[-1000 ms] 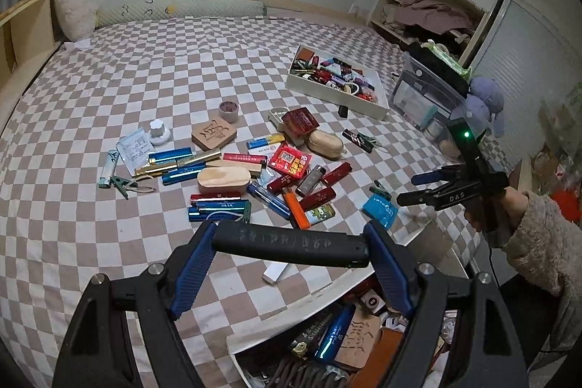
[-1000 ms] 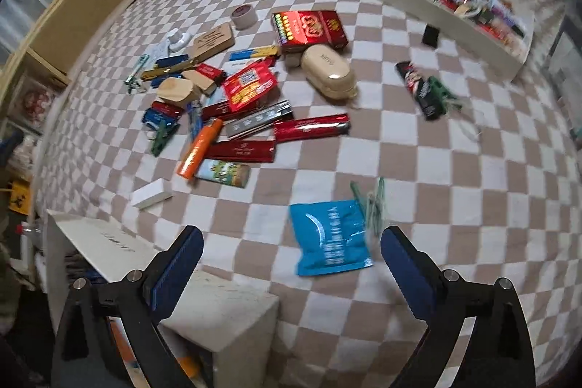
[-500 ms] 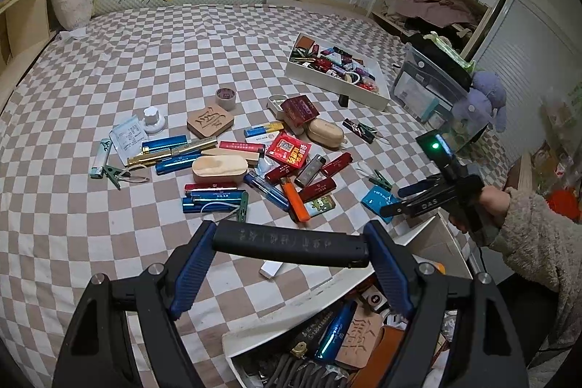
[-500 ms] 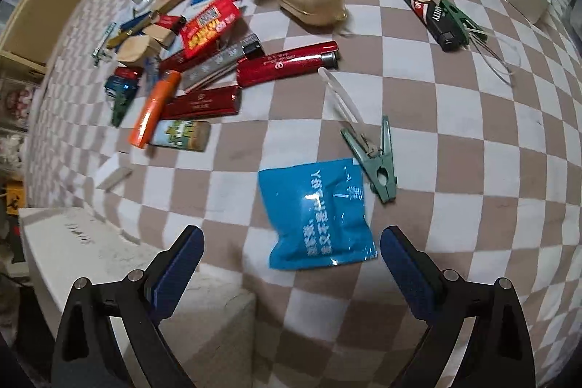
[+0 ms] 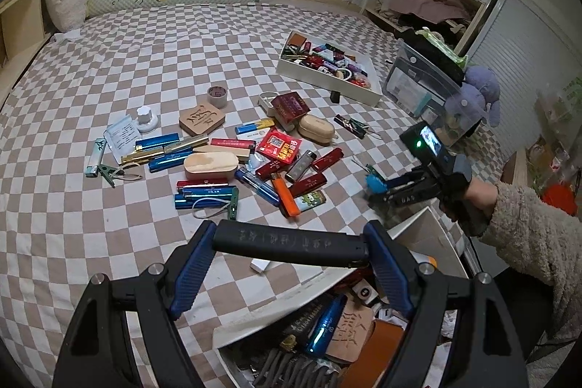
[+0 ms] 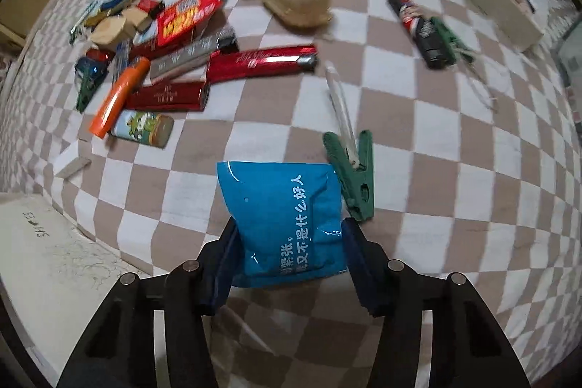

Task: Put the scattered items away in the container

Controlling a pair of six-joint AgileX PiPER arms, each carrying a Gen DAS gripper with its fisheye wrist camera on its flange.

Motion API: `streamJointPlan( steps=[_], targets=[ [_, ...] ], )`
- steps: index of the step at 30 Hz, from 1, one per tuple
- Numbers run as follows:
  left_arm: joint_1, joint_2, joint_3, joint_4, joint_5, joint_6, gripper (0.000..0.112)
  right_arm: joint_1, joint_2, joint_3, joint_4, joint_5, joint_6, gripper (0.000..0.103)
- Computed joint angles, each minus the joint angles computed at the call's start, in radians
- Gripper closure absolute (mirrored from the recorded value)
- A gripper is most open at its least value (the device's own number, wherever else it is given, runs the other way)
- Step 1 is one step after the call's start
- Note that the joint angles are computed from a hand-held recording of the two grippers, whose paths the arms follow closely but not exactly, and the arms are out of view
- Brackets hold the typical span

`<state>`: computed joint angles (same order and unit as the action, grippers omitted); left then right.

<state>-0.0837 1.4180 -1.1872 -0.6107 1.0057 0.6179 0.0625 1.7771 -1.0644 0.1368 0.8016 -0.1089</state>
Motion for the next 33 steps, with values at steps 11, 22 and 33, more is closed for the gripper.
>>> streamJointPlan(
  steps=[11,22,33],
  targets=[
    [-0.015,-0.083,0.044,0.009,0.044,-0.015,0.031,-0.117,-0.241,-0.001,0.210,0.087,-0.140,0.048],
    [-0.098,-0.135,0.133,0.014,0.084,-0.043,0.030,-0.124,-0.468,0.016,0.458,0.185,-0.223,0.048],
    [-0.232,-0.078,0.193,0.023,0.072,-0.109,0.030,-0.046,-0.557,0.115,0.549,0.277,-0.242,0.048]
  ],
)
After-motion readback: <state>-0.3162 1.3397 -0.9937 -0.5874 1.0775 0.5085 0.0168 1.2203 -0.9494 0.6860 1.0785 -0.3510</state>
